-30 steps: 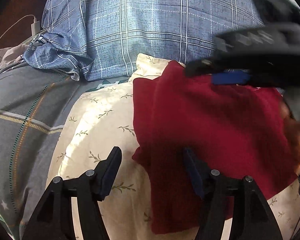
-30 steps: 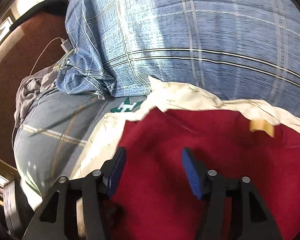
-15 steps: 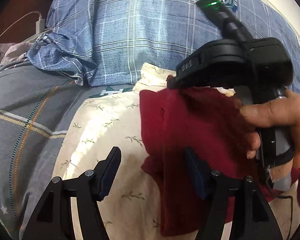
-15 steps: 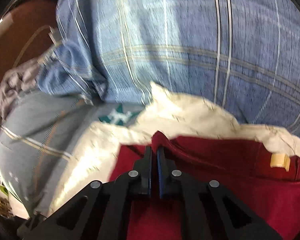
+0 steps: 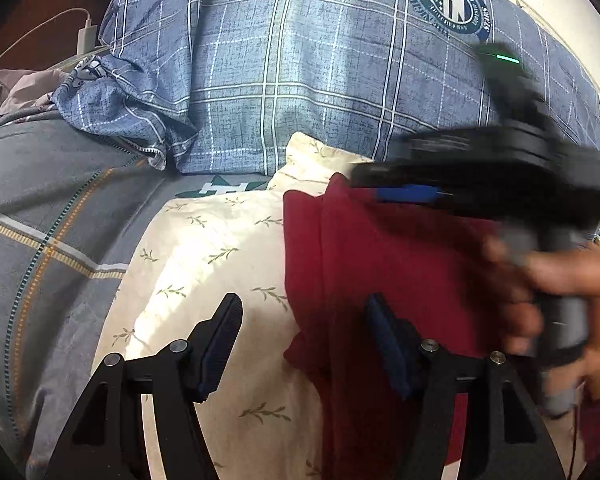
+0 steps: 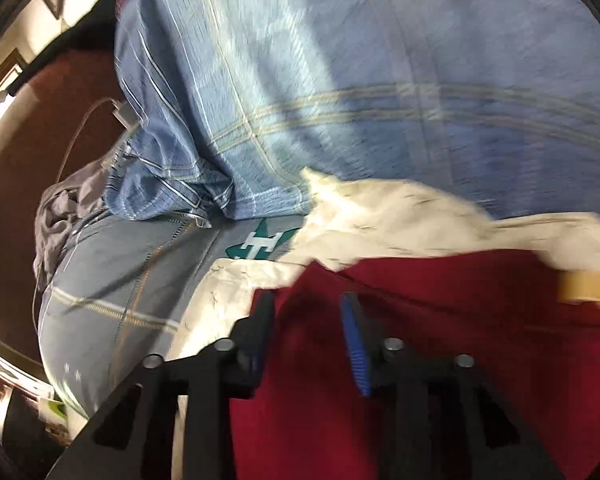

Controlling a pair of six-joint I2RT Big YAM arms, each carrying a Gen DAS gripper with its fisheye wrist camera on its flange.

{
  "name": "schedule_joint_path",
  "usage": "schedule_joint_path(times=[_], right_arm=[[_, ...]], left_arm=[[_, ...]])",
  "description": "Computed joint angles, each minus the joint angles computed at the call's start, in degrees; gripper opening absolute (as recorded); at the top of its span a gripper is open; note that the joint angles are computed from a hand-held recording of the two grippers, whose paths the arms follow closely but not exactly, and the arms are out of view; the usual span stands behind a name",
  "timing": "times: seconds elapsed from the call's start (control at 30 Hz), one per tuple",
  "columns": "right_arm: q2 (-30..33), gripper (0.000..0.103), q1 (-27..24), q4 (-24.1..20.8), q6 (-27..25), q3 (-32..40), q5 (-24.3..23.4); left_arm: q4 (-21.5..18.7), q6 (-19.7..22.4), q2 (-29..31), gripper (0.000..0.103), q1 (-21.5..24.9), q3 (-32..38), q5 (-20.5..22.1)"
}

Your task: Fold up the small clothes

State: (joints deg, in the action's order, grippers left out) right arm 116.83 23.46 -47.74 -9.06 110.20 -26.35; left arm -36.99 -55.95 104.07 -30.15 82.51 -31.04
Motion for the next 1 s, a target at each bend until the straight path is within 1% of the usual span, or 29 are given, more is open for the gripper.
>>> schedule_joint_path(times=[0.07,0.13,0.17,0.2,0.23,0.27,0.33,0.37,0.43,0.47,0.53,0.57,0.6,0.67,0.73,0.77,0.8,0.83,0.9,0.93,0.97,1.0], right_arm=[[-4.45,0.041,-2.4,3.85,-1.89,-5.39,2.15],[-7.81,0.048,-5.21,7.27,-2.77,-9.25,4.27],[-9.65,0.053,-6.91,9.7,-3.25,-11.4,7.31],[-10.35,0.056,-7.9,10.89,-3.33,-12.05,9.01],[-11.13,0.057,-9.3,12.65,-3.23,-12.88,10.95],[-11.58,0.059,-10.98,14.27,-2.88,-13.24,13.23],[-10.77,0.062,-12.78,14.61,-2.29,-11.85,16.51],[-9.46,0.062,-13.77,13.41,-1.99,-9.98,17.8],[-6.97,0.062,-14.96,10.05,-1.7,-6.43,17.5],[-5.27,0.062,-15.45,7.57,-1.72,-4.09,16.27],[-3.48,0.053,-15.83,5.37,-2.34,-1.9,14.4],[-2.87,0.027,-15.85,4.89,-2.64,-1.32,14.17],[-2.54,0.007,-15.78,4.96,-2.93,-1.19,14.46],[-2.65,0.007,-15.72,6.68,-3.03,-1.97,14.86],[-3.33,0.007,-15.76,9.94,-2.17,-3.44,15.74],[-3.47,0.007,-15.56,11.45,-0.91,-4.02,16.33],[-2.85,0.007,-15.59,11.88,0.63,-3.42,16.88],[-1.86,0.007,-15.6,11.32,1.8,-2.28,17.55],[0.35,0.007,-15.31,10.15,2.24,-0.39,19.82],[0.93,0.007,-15.18,9.63,2.54,0.01,20.18],[0.76,0.011,-15.08,10.01,2.58,-0.25,20.42],[-0.01,0.018,-15.09,10.99,2.89,-1.08,20.07]], left_arm=[[1.14,0.39,-0.33,0.064,-0.11,-0.53,-0.18],[2.5,0.96,-0.74,0.064,-0.2,-1.16,-0.04],[3.15,1.35,-0.94,0.064,-0.28,-1.45,-0.17],[3.68,1.87,-1.12,0.064,-0.43,-1.75,-0.36],[3.79,2.59,-1.15,0.064,-0.58,-1.75,-0.59],[3.72,3.05,-1.09,0.064,-0.72,-1.64,-0.76],[3.15,3.6,-0.68,0.064,-0.8,-0.85,-0.89],[2.83,3.64,-0.38,0.064,-0.66,-0.24,-0.46],[2.49,3.63,0.13,0.064,-0.09,0.85,1.58],[2.48,3.68,0.44,0.064,0.26,1.38,2.81],[1.71,3.39,1.31,0.064,0.77,2.51,3.2],[0.71,3.25,1.99,0.064,1.01,3.35,3.11],[0.28,3.41,2.56,0.064,1.21,3.92,3.18],[0.28,3.66,3.38,0.064,1.56,4.29,3.74],[-0.09,4.09,4.46,0.064,1.76,5.05,3.99],[-0.09,4.28,4.78,0.064,1.86,5.3,4.12],[0.08,4.35,5.05,0.064,1.93,5.49,4.23],[0.33,4.42,5.15,0.065,1.99,5.51,4.31],[0.92,4.59,5.25,0.067,2.19,5.31,4.72],[1.17,4.42,5.22,0.067,2.29,5.08,5.01],[1.49,4.2,5.18,0.068,2.43,4.83,5.44],[1.79,3.95,5.06,0.068,2.51,4.51,5.79]])
